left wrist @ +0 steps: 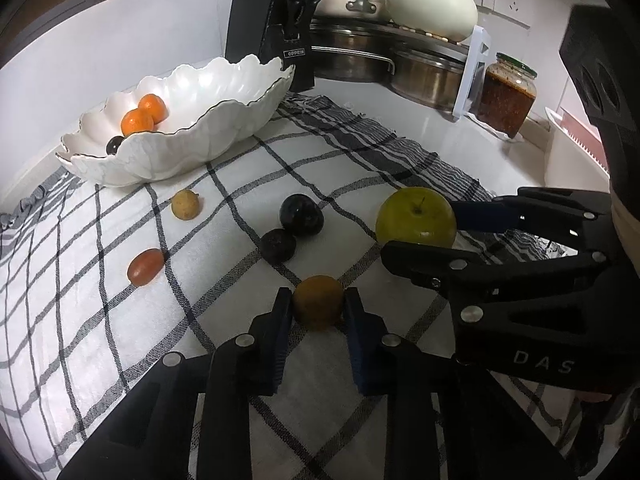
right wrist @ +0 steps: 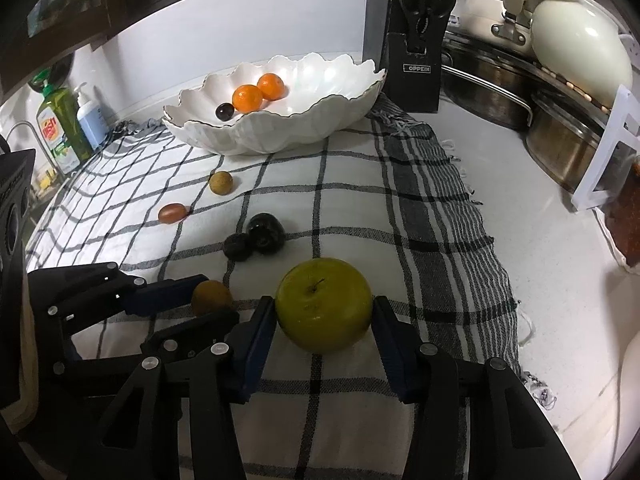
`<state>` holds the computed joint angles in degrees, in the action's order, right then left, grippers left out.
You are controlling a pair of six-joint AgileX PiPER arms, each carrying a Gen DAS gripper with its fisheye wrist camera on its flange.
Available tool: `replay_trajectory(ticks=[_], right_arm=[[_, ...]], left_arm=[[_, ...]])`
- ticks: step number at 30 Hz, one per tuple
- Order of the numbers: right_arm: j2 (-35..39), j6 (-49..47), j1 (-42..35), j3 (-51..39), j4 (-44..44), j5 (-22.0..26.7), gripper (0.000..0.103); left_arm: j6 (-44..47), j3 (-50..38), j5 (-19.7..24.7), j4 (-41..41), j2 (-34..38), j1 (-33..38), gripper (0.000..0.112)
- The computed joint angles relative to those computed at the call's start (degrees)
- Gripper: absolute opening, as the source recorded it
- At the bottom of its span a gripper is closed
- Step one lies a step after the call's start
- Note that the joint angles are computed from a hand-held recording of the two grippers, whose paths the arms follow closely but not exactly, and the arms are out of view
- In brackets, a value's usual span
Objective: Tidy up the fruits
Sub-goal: 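Close the left tool on the brown fruit while the right tool closes on the apple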
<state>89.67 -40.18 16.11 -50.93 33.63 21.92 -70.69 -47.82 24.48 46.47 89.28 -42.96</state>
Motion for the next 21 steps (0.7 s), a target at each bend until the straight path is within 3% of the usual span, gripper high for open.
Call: replay_trajectory(ticks=[21], right_arm=[[-4.9, 3.2, 1.3, 2.7, -0.2, -1.8, 0.050]], left_arm=[[-4.3, 2.2, 5.9, 1.2, -8.4, -0.3, 0.026]])
